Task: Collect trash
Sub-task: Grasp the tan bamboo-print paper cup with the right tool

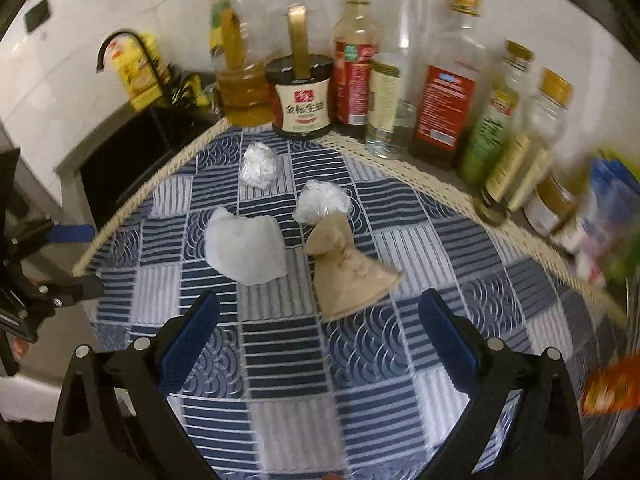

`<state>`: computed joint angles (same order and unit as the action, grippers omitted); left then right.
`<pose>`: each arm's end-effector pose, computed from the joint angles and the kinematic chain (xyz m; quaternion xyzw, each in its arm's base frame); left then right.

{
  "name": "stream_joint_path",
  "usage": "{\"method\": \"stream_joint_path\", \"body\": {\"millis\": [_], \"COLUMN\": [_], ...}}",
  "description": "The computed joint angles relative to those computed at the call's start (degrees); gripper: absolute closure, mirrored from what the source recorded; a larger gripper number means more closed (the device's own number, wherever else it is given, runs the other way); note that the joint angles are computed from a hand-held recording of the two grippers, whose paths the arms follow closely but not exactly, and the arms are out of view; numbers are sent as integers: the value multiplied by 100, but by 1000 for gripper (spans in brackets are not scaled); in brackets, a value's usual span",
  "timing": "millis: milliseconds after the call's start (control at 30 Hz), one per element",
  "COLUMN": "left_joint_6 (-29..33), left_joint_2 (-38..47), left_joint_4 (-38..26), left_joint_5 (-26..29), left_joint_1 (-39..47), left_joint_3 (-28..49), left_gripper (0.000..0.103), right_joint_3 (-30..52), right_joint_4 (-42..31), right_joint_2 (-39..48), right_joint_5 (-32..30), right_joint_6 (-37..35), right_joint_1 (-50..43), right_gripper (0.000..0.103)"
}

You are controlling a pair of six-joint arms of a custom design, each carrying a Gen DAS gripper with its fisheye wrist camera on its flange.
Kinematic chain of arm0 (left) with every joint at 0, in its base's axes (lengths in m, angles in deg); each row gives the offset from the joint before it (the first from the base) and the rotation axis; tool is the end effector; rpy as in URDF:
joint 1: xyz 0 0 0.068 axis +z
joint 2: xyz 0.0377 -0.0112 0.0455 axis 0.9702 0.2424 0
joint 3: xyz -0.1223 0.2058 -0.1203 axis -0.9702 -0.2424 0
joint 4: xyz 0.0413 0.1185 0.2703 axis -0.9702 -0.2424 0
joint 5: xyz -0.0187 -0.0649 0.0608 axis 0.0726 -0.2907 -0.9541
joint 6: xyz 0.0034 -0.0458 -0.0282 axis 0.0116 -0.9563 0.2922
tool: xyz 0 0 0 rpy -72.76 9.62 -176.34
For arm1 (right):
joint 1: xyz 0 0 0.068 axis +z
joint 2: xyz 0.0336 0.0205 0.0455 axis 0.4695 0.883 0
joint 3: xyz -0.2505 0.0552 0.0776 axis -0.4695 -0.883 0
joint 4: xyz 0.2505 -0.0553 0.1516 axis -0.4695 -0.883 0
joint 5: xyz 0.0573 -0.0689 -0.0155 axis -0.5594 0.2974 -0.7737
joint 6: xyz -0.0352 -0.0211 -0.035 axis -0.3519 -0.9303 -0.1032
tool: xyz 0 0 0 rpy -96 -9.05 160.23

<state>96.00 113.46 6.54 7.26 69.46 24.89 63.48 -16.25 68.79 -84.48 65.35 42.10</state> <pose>0.3112 -0.0477 0.3864 0.1931 0.9419 -0.1587 0.2245 0.3064 0.0793 0.4043 -0.0836 0.9637 0.0742 0.2423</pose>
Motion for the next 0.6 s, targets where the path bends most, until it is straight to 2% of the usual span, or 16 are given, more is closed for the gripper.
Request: {"method": "stream_joint_path", "body": {"millis": [167, 333, 400, 500, 600], "left_joint_6": [-465, -778, -874, -946, -1012], "left_joint_2": [34, 19, 26, 24, 57], "left_joint_4": [213, 391, 423, 460, 500], "left_joint_5": [-307, -496, -523, -595, -625], "left_joint_1": [-287, -454, -481, -511, -497], "left_joint_3": [-103, -294, -344, -407, -406], "left_gripper": [7, 7, 7, 7, 7], "right_joint_3": [327, 562, 662, 804, 772], "right_joint_4": [-197, -328, -395, -516, -523], "right_joint_2": [816, 1437, 1643, 1913, 1987], "right_joint_5": [-330, -532, -434, -406, -407], "right_joint_6": [-973, -1552, -1704, -1906, -2017], "right_joint_1": [-251, -339, -321, -331, -360], "right_gripper": [5, 5, 5, 14, 18]}}
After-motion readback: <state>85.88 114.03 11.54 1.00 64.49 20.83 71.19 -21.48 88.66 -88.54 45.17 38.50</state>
